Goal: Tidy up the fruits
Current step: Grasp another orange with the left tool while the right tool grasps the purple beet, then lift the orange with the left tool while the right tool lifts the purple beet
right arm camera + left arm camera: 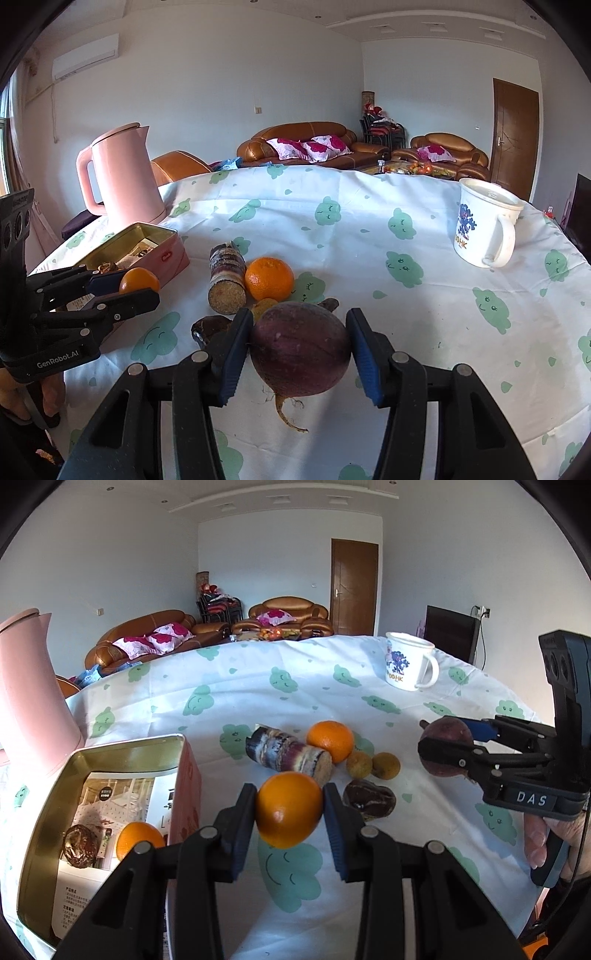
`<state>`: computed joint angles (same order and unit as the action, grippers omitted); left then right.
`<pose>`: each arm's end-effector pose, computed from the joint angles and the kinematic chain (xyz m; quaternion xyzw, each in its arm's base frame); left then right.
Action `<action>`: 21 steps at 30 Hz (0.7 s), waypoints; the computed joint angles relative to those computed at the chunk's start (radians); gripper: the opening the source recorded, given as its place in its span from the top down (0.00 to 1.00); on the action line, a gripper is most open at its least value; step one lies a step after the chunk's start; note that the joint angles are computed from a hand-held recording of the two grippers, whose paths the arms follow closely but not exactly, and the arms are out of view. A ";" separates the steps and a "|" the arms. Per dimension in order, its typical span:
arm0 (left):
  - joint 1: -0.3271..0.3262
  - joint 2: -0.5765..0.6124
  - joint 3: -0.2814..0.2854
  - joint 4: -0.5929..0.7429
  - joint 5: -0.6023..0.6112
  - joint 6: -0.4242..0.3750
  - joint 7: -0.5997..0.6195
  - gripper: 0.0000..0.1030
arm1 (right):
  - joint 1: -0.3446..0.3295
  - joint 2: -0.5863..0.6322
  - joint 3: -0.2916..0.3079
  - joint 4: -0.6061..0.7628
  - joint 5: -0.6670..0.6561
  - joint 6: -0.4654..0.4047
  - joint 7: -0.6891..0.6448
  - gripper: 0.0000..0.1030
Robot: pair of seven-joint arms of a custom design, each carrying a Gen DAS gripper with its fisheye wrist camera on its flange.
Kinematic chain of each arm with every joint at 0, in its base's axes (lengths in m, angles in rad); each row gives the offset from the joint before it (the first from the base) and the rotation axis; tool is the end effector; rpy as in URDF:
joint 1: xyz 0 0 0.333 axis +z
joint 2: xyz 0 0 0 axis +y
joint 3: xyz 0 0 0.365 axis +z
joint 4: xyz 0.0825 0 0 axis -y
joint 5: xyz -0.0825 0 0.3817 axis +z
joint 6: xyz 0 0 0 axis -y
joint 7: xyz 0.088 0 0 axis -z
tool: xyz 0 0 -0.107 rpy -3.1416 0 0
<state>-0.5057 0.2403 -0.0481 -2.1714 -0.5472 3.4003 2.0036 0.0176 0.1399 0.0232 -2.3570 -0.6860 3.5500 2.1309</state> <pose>0.5493 -0.2684 0.4416 -0.4985 0.7345 -0.3858 0.2513 0.5386 0.0997 0.4345 -0.6968 0.5371 -0.2548 0.4013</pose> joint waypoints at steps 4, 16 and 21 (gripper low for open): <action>0.002 0.000 -0.008 -0.008 -0.014 0.038 0.003 0.63 | 0.024 -0.005 -0.016 -0.020 0.055 0.034 -0.058 0.48; 0.032 0.002 -0.074 -0.022 -0.098 0.144 0.090 0.63 | 0.061 -0.014 -0.032 -0.060 0.173 0.093 -0.173 0.48; 0.097 -0.002 -0.135 -0.046 -0.041 0.188 0.041 0.63 | 0.078 -0.017 -0.037 -0.078 0.234 0.125 -0.227 0.48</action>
